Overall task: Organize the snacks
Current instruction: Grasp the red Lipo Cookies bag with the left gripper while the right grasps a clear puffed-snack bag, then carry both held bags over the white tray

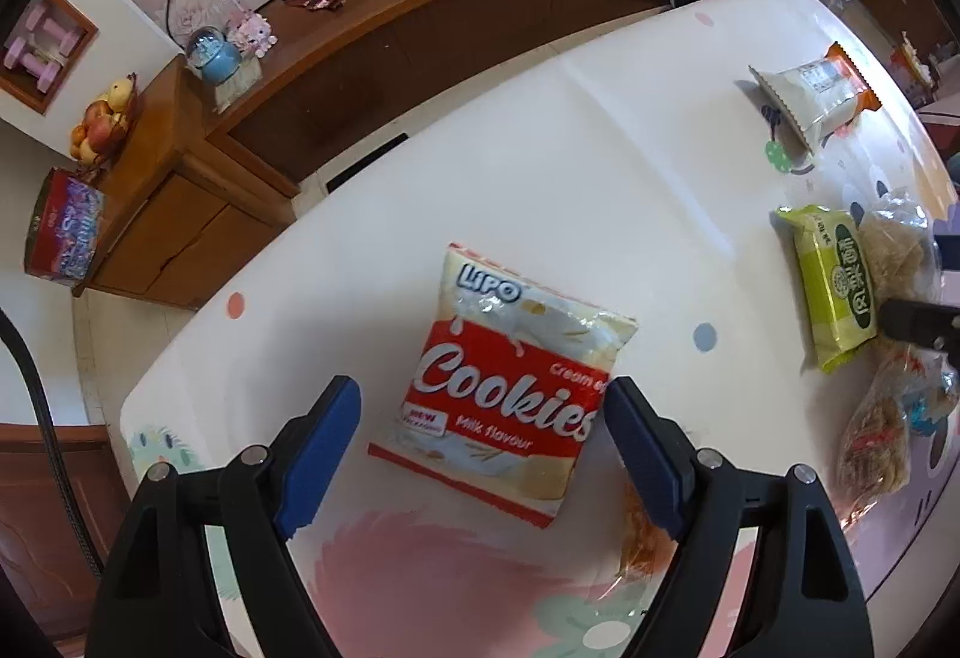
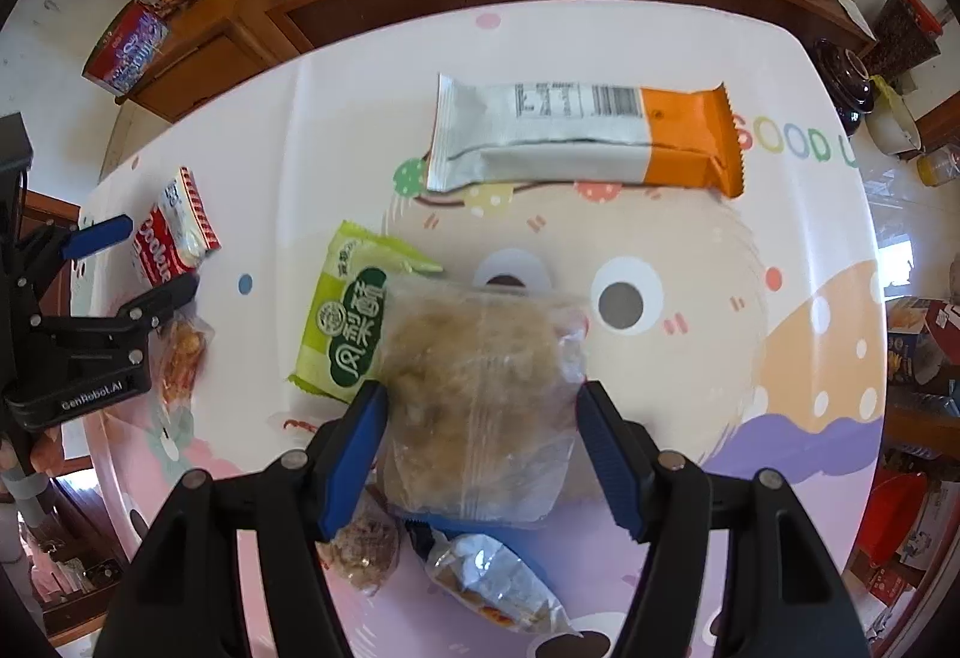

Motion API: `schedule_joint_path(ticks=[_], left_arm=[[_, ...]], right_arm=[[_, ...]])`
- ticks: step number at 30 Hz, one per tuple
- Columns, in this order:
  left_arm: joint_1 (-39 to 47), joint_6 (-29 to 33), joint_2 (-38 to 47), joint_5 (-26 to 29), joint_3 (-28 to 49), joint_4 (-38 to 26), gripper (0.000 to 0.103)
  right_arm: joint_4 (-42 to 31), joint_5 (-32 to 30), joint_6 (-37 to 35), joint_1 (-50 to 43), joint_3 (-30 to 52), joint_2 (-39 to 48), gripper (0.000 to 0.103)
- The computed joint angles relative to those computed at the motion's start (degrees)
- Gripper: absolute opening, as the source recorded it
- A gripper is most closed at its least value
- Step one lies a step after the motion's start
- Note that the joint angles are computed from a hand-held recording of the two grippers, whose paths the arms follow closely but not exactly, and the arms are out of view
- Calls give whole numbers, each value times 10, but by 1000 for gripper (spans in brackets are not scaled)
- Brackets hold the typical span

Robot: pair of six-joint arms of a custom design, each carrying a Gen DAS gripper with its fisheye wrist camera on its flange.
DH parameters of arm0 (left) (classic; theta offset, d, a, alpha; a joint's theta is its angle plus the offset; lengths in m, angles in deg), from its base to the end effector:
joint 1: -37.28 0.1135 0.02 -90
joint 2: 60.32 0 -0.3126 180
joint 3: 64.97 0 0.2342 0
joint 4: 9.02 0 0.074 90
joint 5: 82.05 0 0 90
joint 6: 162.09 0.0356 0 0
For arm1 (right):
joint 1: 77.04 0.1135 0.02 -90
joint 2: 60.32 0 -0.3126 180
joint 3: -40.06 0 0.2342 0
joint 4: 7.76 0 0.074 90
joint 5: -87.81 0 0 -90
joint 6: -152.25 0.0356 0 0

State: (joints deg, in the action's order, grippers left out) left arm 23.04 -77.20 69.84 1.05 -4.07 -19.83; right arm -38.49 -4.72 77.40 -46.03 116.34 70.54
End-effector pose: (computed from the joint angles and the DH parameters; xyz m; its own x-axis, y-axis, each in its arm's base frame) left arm 0.3145 -0.0754 0.0257 -0.9709 0.1552 -0.1823 0.1382 0.9851 0.1025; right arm 0.3156 0.1916 0.0499 -0.9598 -0.2723 -0.0674 -0.2765 0.9589 0.0638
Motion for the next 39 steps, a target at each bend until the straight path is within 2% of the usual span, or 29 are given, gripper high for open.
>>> schedule_joint_path(ticks=[3, 4, 6, 7, 8, 13, 17, 22, 26, 29, 32, 35, 39], left_arm=[[6, -3, 5, 7, 7, -2, 83], [8, -3, 4, 11, 6, 0, 79], [14, -4, -2, 42, 2, 2, 59], [16, -6, -5, 57, -1, 3, 48], [9, -12, -6, 48, -2, 3, 45], [-20, -38, -15, 3, -23, 23, 44], [-32, -88, -52, -18, -56, 24, 44], [-62, -130, -157, -52, -120, 1, 44], [-113, -182, -270, -67, -155, -66, 44], [-185, -253, -367, -81, -171, -146, 45], [-289, -361, -445, -100, -165, -245, 45], [-420, -503, -490, -122, -132, -355, 45], [-588, -694, -504, -150, -79, -470, 45]], right_arm=[[12, 4, 0, 2, -13, -4, 66], [13, 3, -2, 1, -15, -5, 66], [12, -1, -1, -1, -18, -6, 62], [16, 0, -2, -1, -22, -8, 56], [19, -2, -7, -1, -27, -11, 48], [33, 12, -12, 8, -54, -34, 38], [48, 19, -12, 8, -86, -70, 37], [57, 25, -16, -6, -127, -129, 37], [62, 16, -15, -26, -161, -184, 37], [64, 5, -10, -33, -178, -215, 37], [61, -6, -13, -35, -212, -265, 37], [44, -20, -19, -34, -254, -334, 37], [-7, -35, -29, -36, -292, -435, 37]])
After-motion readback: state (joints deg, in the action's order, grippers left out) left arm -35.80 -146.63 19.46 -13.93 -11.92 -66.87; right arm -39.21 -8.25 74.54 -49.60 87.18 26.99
